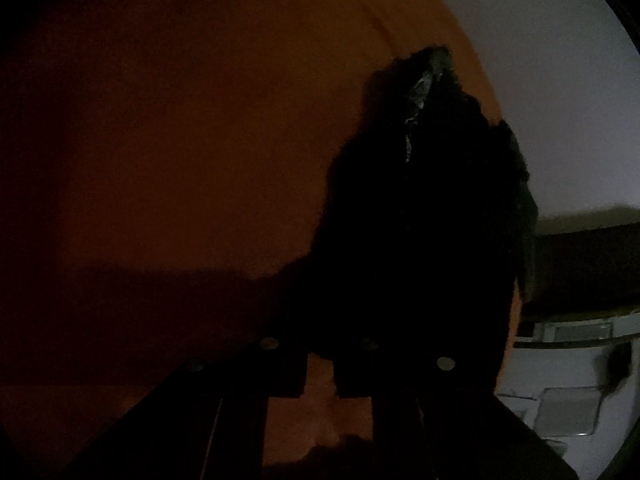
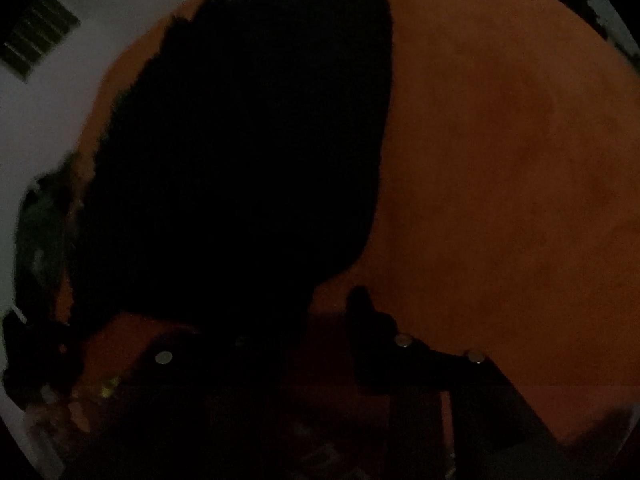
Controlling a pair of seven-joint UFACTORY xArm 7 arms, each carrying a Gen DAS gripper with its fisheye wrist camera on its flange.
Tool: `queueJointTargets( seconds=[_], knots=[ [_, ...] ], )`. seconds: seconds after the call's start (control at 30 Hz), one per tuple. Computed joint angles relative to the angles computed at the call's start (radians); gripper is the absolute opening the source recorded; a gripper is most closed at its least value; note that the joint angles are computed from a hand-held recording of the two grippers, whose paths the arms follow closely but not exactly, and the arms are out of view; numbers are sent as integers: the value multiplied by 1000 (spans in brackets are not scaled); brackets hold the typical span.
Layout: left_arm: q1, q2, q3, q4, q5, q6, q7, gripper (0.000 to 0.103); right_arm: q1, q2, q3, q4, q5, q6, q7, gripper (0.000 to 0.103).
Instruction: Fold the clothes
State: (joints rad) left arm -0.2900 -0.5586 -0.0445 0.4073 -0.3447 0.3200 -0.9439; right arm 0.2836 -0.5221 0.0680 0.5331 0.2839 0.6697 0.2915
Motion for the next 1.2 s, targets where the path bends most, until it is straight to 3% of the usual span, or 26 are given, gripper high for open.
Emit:
queueJointTargets(
  seconds=[0.13, 0.23, 0.33, 0.43, 0.5, 0.6, 0.7, 0.77, 0.9, 0.97, 1.0, 1.03, 1.07, 1.1, 1.17, 1.2],
  knots=[
    [75, 41, -60, 85, 133, 24, 28, 14, -20, -25, 47, -40, -62, -122, 24, 39],
    [127, 84, -125, 162, 268, 91, 45, 14, 45, -58, 0, -84, -50, -229, -76, 12],
    [101, 104, -131, 183, 335, 74, 116, 14, 33, -130, 34, -97, -70, -268, -34, 10],
    [184, 96, -249, 252, 528, 162, 84, 14, -9, -225, 105, -84, -156, -299, 14, 10],
    [208, 119, -292, 297, 632, 216, 66, 14, -39, -238, 139, -50, -211, -310, 38, 10],
    [179, 166, -304, 351, 709, 324, 82, 14, -39, -229, 153, -17, -252, -300, 61, 10],
    [126, 232, -303, 416, 750, 456, 136, 14, -8, -247, 121, -34, -256, -249, 54, 10],
    [108, 227, -311, 401, 794, 465, 113, 13, 3, -235, 108, -28, -246, -212, 61, 10],
    [94, 77, -181, 238, 633, 284, -33, 6, 11, -226, 74, -32, -225, -191, 60, 10],
    [96, -68, -78, 84, 466, 121, -109, 6, 15, -226, 54, -38, -207, -182, 57, 11],
    [90, -125, -42, 30, 398, 81, -125, 6, 23, -227, 38, -44, -192, -175, 50, 13],
    [71, -155, -5, -2, 343, 81, -113, 6, 43, -226, 20, -49, -171, -159, 36, 21],
    [52, -181, 34, -29, 292, 91, -95, 6, 53, -207, 20, -46, -157, -128, 32, 38],
    [39, -192, 59, -56, 255, 97, -75, 6, 55, -175, 26, -37, -157, -94, 23, 44],
    [18, -202, 107, -105, 188, 106, -32, 6, 73, -74, 31, -10, -149, -28, -13, 41],
    [-13, -214, 149, -144, 127, 80, -10, 6, 81, -61, 18, -26, -118, -40, -24, 36]
  ],
)
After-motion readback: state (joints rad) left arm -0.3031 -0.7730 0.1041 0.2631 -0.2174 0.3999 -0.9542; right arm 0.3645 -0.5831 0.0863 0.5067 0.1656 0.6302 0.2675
